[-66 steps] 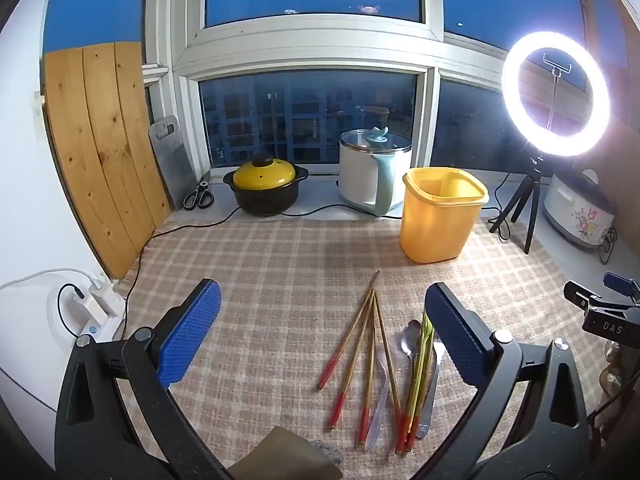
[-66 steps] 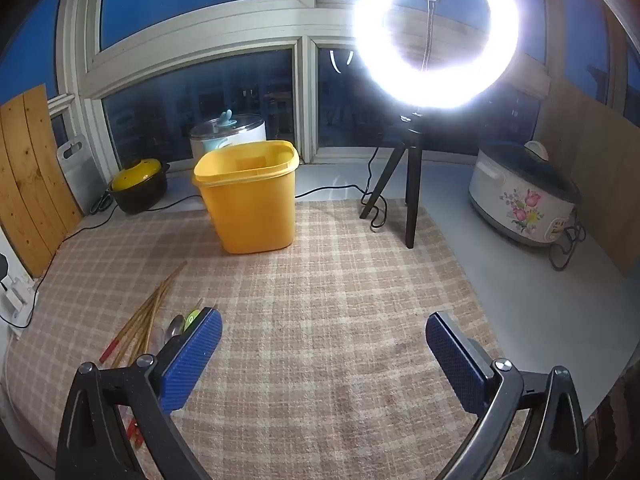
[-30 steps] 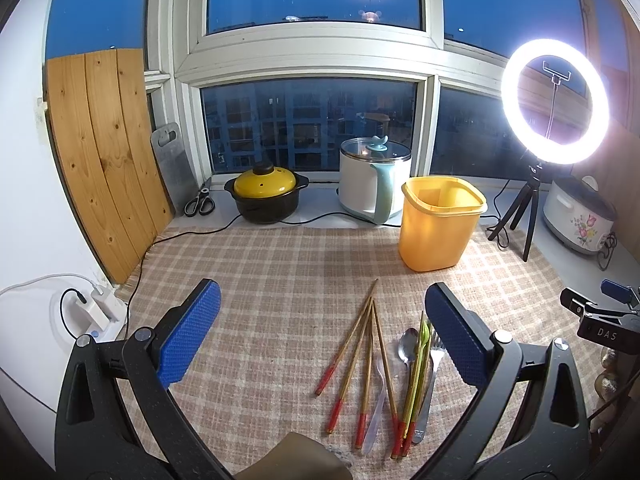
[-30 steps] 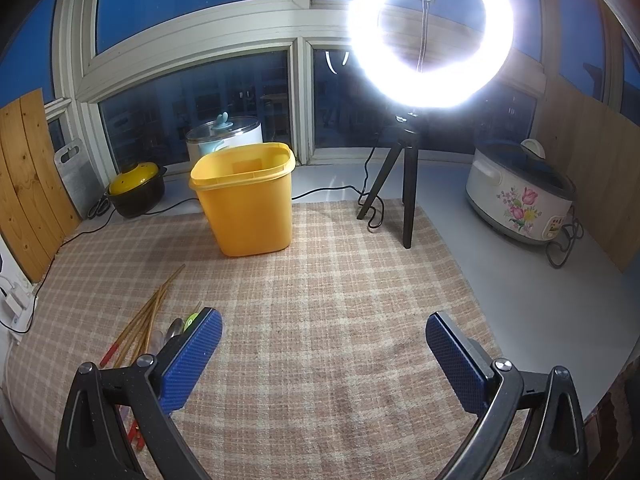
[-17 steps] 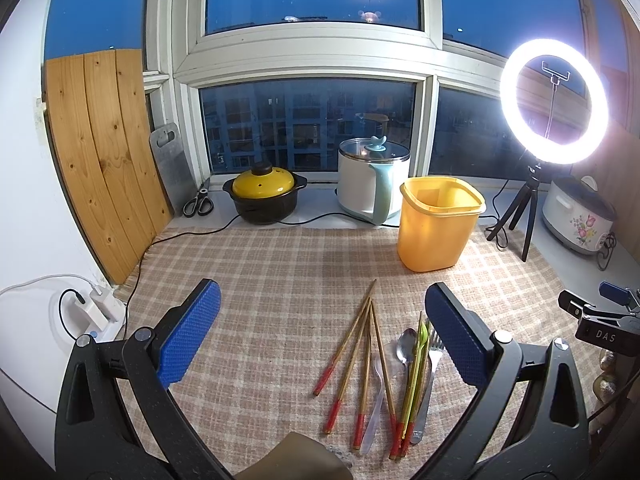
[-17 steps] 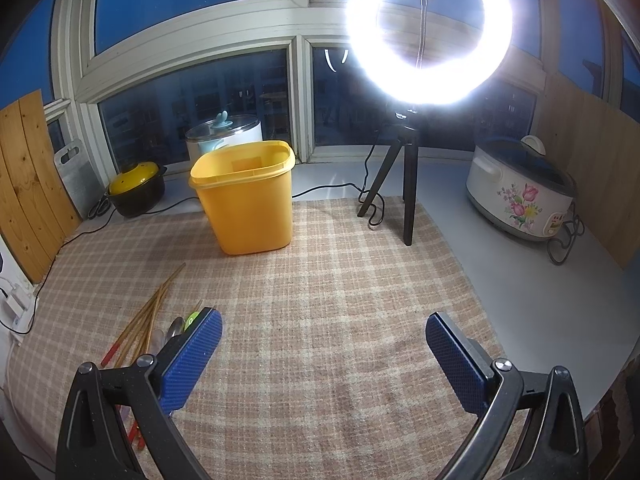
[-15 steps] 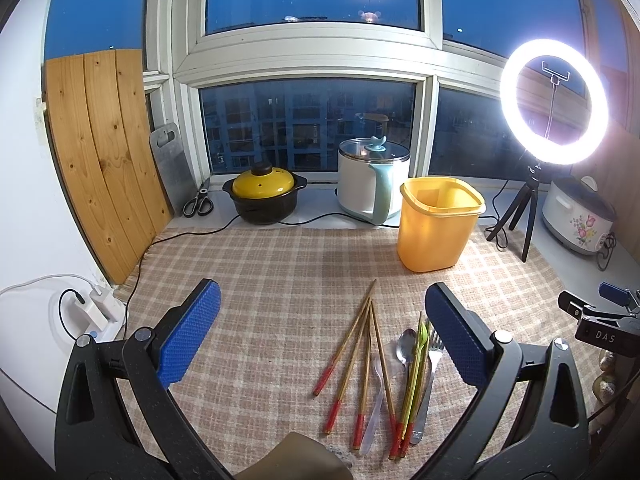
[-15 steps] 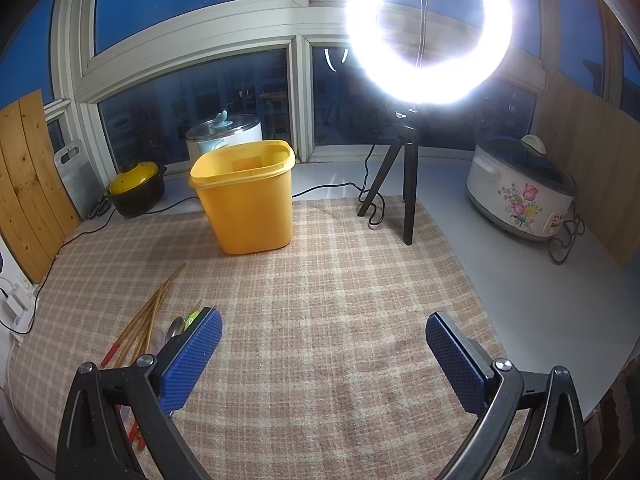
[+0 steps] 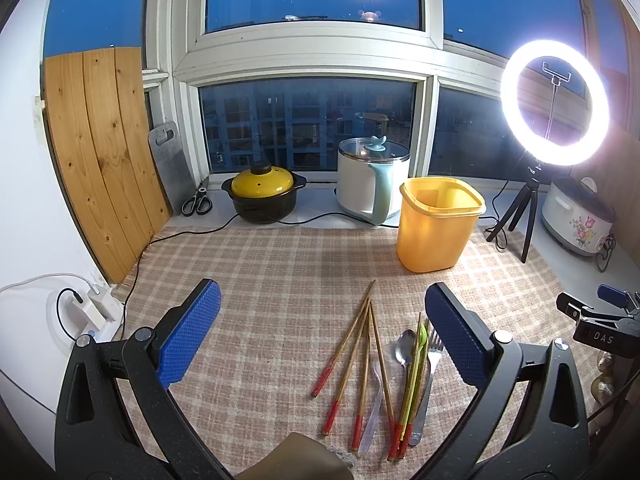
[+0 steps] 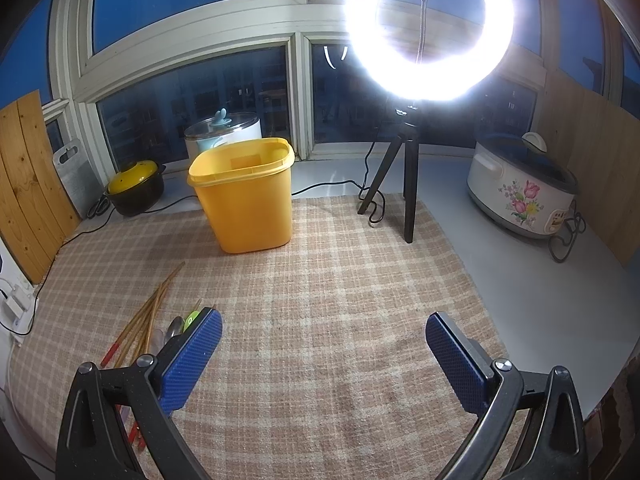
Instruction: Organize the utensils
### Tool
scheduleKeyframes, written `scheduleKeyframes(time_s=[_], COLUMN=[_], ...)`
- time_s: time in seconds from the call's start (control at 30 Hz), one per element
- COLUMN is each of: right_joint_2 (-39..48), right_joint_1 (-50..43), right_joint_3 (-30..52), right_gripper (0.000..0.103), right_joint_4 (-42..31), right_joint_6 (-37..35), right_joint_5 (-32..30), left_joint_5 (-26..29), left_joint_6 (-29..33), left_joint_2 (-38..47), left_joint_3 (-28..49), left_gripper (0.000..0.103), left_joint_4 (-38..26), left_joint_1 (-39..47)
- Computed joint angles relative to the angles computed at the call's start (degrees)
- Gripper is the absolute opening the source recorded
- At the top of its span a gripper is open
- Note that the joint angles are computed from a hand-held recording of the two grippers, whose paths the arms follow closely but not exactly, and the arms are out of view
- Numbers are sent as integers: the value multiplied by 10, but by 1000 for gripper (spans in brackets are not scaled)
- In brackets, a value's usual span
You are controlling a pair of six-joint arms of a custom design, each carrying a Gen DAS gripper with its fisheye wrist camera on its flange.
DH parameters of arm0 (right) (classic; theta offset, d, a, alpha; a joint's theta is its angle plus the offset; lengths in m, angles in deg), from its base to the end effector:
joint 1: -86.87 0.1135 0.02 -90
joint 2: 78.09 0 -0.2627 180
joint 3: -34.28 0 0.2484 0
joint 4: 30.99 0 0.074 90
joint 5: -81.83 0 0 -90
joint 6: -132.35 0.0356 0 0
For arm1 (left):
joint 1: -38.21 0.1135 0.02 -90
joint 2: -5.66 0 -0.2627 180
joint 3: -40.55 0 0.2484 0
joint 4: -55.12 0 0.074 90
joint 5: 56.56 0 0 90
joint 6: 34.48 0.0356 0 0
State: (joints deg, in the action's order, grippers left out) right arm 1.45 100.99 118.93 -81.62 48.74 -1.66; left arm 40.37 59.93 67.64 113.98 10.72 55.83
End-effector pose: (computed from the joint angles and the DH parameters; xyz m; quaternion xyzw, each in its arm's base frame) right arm 0.2884 0.0684 0.3159 -0.0408 0.9235 0.0156 0.3812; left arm 0.2222 0.0661 0.3352 -0.0722 0.8745 0.0390 0.4780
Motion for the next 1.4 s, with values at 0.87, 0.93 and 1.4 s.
scheduleKeyframes(time_s=[0.87, 0.93, 1.4], right_joint_2=[12, 13, -7], right_joint_1=[2, 2, 35], right_joint_3=[4, 5, -40], right_gripper=[103, 103, 103], right_joint_4=[-2, -3, 62], right_joint_6=[6, 6, -22], right_joint_5=[0, 1, -12], left_joint_5=[-14, -17, 69], left_joint_6=[-12, -14, 51], left_joint_2=[3, 0, 65], left_joint_3=[4, -7, -24], left_gripper=[103, 103, 103], left_joint_4=[-4, 2, 29], left_joint_1=[-19, -24, 51])
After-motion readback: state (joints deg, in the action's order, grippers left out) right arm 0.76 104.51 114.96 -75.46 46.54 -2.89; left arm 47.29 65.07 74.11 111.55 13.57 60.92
